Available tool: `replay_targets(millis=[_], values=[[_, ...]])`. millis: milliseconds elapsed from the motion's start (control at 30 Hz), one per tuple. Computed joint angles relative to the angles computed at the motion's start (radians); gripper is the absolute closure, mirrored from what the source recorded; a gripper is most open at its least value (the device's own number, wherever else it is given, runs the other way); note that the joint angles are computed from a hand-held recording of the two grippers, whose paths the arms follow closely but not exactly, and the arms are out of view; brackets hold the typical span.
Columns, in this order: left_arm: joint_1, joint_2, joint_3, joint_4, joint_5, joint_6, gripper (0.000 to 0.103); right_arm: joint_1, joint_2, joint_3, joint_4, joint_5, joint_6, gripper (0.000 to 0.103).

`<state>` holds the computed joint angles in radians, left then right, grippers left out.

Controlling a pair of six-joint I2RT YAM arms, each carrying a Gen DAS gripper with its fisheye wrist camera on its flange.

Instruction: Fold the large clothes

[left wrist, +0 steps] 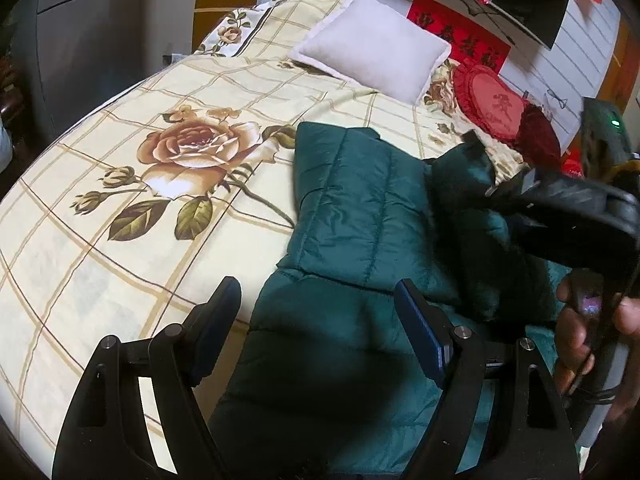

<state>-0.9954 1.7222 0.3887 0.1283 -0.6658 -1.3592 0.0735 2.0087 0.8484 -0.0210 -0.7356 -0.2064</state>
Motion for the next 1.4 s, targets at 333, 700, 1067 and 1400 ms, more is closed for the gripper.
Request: replay_targets(millis=[333, 700, 1067, 1400], values=[[-0.048, -0.085, -0.044, 0.1, -0.025, -0.015, 0.024, -0.232, -0.107, -0.011, -0.274, -0.058, -0.26, 0.036], [0.104, 0.12, 0.136, 0.215, 0.165, 0.185, 0.057, -0.624, -0.097, 0.097, -0.515, -0.03, -0.628, 0.036], [0.165, -0.055, 0.128, 0.088, 0.106, 0.247, 0.087, -0.736, 0.039, 0.268, -0.518, -0.03, -0.505, 0.036], [0.183, 0.088, 0.124, 0.131, 0.16, 0.215, 0.087, -0.431, 0.153, 0.143, -0.008, 0.252, -0.285, 0.036]])
